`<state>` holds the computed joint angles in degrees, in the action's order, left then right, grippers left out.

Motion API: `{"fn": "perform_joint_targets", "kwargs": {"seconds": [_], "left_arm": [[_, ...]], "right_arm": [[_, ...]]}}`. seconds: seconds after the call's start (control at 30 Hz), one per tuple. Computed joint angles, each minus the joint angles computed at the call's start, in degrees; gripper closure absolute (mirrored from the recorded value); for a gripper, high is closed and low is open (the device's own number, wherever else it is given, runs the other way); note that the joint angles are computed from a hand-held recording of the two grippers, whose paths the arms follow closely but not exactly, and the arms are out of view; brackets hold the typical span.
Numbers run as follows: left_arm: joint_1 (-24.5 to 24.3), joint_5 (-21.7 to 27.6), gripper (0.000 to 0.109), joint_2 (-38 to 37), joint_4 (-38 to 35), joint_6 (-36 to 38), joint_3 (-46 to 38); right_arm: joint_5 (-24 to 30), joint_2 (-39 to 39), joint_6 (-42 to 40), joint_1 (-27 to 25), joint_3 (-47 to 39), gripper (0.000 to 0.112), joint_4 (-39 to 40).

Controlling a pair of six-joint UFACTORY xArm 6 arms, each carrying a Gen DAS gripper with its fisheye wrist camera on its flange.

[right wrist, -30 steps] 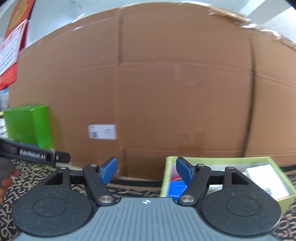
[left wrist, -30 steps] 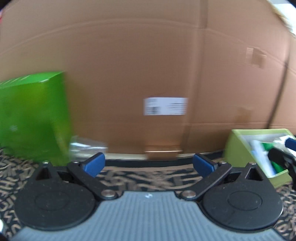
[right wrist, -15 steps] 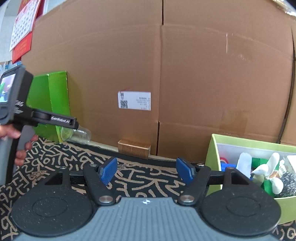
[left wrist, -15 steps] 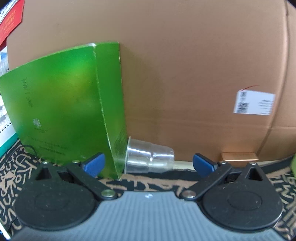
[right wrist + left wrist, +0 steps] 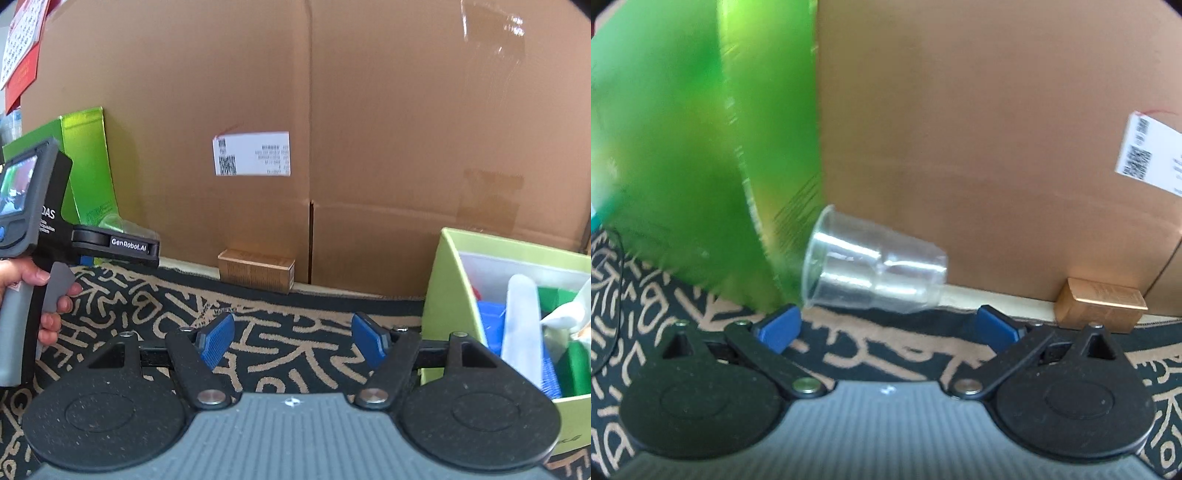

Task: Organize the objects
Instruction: 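Grasp the clear plastic cup with the left tool while the right tool approaches the copper-brown box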

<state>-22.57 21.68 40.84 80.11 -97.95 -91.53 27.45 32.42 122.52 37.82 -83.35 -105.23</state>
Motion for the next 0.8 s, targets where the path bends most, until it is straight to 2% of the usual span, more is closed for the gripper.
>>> {"fn": "perform_joint_targets", "kwargs": {"seconds": [0.13,0.27,0.33,0.4,0.43,0.5,0.57,0.67,0.8], "left_arm": [[-0.5,0.8,0.006,1.1,-5.0,5.4,-1.6],[-1.1,-0.1,0.006,1.4,-5.2,7.5,-1.6],[-2.5,3.8,0.006,1.8,-2.7,7.6,-2.4],[-3.7,7.9,0.006,2.7,-4.7,11.2,-3.8],[-3.8,8.1,0.006,2.8,-4.7,12.2,-3.9],[-3.5,5.6,0.006,2.0,-2.3,11.1,-2.4],[-3.7,4.4,0.006,0.5,3.1,8.2,-0.2],[-5.7,8.8,0.006,-0.4,13.3,3.5,1.1],[-4.8,8.8,0.006,-0.1,9.9,5.8,0.5]], "right_arm": [[-1.1,1.4,-0.9,-0.3,-1.2,0.038,0.8],[-1.6,2.7,-2.2,-0.7,-2.5,0.038,2.9],[-2.2,3.2,-2.9,-0.8,-3.1,0.038,4.1],[-2.4,3.4,-3.7,-0.8,-3.4,0.038,4.5],[-2.2,3.5,-4.5,-0.6,-3.5,0.038,4.8],[-2.1,3.7,-5.0,-0.5,-3.8,0.038,4.9],[-2.3,4.1,-5.3,-0.6,-4.4,0.038,5.5],[-2.6,4.7,-6.0,-0.6,-5.1,0.038,6.6],[-2.3,4.4,-6.7,-0.2,-4.8,0.038,6.0]]}}
